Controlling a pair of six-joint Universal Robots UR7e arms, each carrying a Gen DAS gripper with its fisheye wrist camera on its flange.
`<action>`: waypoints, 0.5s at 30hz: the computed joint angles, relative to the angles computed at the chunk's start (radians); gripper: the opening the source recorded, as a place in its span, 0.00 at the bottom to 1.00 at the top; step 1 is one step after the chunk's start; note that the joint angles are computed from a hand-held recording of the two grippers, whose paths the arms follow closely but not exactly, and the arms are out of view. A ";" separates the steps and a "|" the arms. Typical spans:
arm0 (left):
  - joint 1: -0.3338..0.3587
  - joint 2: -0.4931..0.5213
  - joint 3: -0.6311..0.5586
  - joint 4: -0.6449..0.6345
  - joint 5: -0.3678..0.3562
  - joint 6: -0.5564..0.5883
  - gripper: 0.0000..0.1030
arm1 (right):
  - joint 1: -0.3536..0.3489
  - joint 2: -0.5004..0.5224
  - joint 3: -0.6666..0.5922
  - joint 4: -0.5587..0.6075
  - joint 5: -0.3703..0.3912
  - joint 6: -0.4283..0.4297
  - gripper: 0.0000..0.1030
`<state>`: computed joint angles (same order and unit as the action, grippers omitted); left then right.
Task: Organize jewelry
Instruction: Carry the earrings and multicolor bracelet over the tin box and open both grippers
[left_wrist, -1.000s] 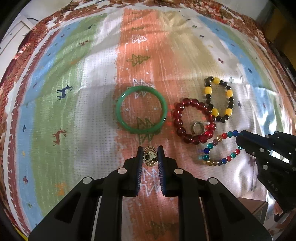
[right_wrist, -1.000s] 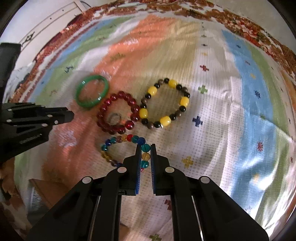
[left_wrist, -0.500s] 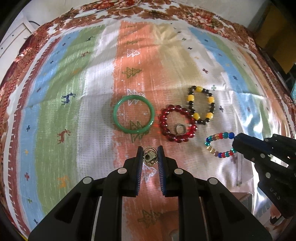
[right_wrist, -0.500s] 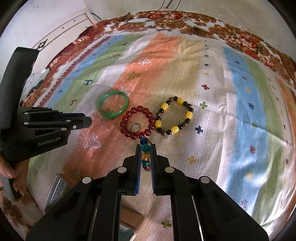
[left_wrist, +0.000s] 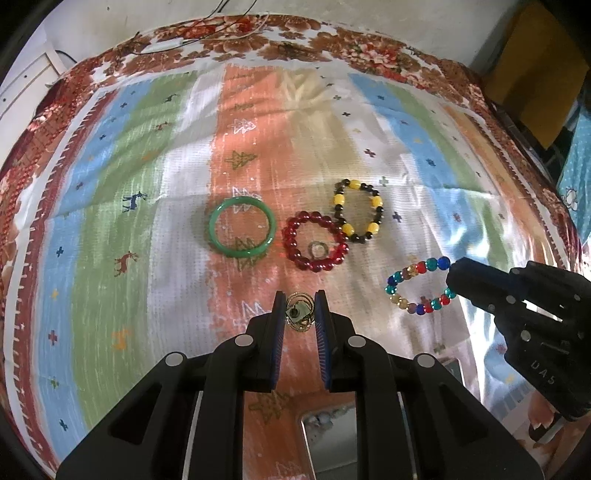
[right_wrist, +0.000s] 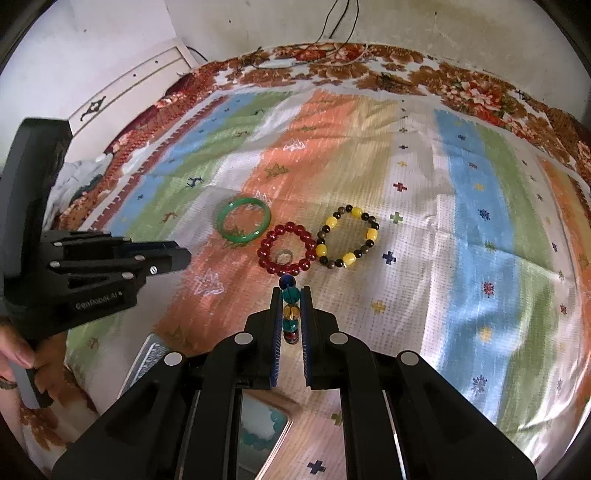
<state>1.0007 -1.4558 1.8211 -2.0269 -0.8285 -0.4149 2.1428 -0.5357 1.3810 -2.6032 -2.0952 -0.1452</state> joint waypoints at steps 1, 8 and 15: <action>-0.006 -0.007 0.006 -0.001 -0.001 -0.003 0.15 | 0.003 -0.005 0.006 -0.007 0.002 -0.002 0.10; -0.048 -0.058 0.055 -0.019 -0.012 -0.022 0.15 | 0.025 -0.048 0.065 -0.067 0.027 -0.020 0.10; -0.087 -0.101 0.096 -0.028 -0.020 -0.029 0.15 | 0.047 -0.075 0.099 -0.102 0.053 -0.035 0.10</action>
